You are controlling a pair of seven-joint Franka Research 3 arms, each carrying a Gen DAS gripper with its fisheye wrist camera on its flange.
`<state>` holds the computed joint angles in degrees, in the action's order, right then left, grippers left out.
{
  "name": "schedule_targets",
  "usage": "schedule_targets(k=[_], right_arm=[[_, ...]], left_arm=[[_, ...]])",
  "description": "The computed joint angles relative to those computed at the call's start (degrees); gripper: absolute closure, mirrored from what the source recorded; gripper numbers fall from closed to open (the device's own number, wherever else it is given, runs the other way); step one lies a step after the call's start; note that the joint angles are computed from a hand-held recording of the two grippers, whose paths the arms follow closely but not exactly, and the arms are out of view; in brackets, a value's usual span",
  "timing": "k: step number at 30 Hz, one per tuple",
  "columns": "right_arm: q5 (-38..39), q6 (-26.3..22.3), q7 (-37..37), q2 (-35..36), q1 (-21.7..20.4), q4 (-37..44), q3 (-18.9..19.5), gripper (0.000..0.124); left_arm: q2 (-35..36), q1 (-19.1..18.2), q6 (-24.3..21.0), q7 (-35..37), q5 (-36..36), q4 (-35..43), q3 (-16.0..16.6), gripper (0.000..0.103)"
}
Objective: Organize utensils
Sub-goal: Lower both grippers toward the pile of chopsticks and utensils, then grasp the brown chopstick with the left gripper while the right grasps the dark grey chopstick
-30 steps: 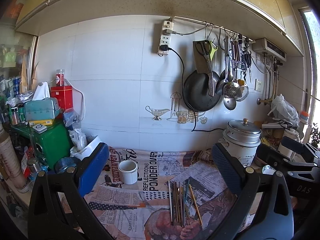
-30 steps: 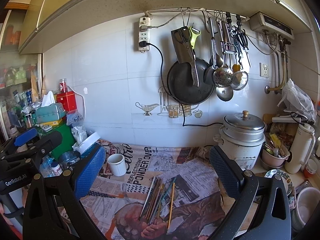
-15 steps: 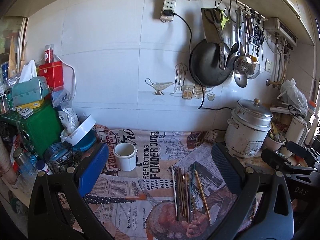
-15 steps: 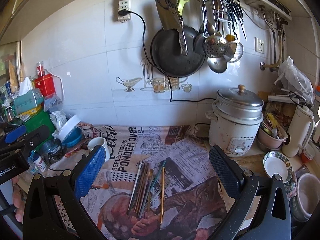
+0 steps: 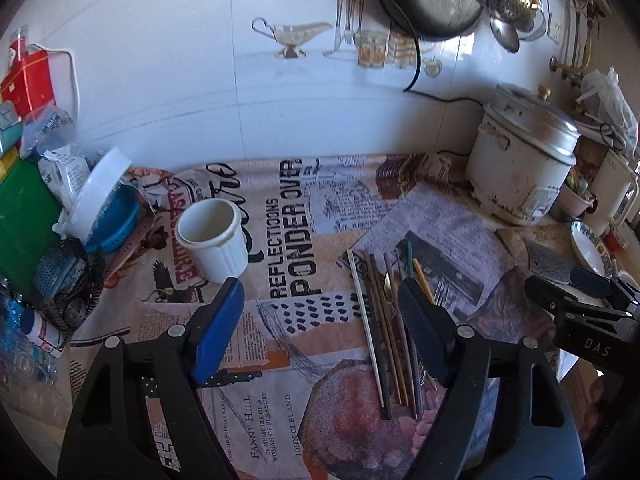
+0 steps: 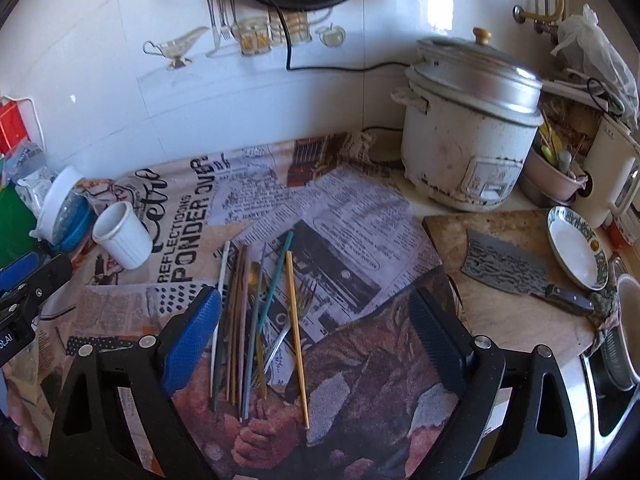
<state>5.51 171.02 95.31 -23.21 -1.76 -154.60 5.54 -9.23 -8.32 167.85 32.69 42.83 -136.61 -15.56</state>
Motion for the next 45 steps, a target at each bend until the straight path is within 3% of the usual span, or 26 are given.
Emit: schedule_targets(k=[4,9,17,22,29,34,45], right_arm=[[0.14,-2.82,0.69,4.31,0.14,1.90,-0.69,0.051],[2.58,-4.91,-1.96,9.05,3.08,3.89,-4.29,0.063],[13.79,-8.16,-14.50,15.87,7.53,9.45,-8.75,0.077],[19.21,-12.98,-21.57,20.47,7.18,14.31,-8.80,0.086],[25.88,-19.56,-28.70,24.85,5.58,19.42,-8.10,0.092],[28.19,-21.43,-31.91,26.09,5.03,21.16,-7.45,0.092],[30.24,-24.02,-35.46,26.59,4.64,22.77,-7.27,0.092]], left_arm=[[5.83,-2.40,0.53,9.84,-8.61,1.87,2.25,0.030],[13.12,-3.85,-2.90,18.07,-14.40,6.71,2.55,0.045],[23.02,-3.11,-6.80,32.89,-30.80,14.83,-0.06,0.062],[27.41,-2.23,-10.02,39.07,-38.03,19.95,-2.31,0.069],[32.42,-2.34,-14.40,43.44,-43.69,26.41,-3.80,0.082],[35.03,-2.61,-17.79,44.98,-46.39,29.98,-4.16,0.091],[38.11,-2.34,-18.66,44.54,-49.29,33.23,-4.37,0.098]])
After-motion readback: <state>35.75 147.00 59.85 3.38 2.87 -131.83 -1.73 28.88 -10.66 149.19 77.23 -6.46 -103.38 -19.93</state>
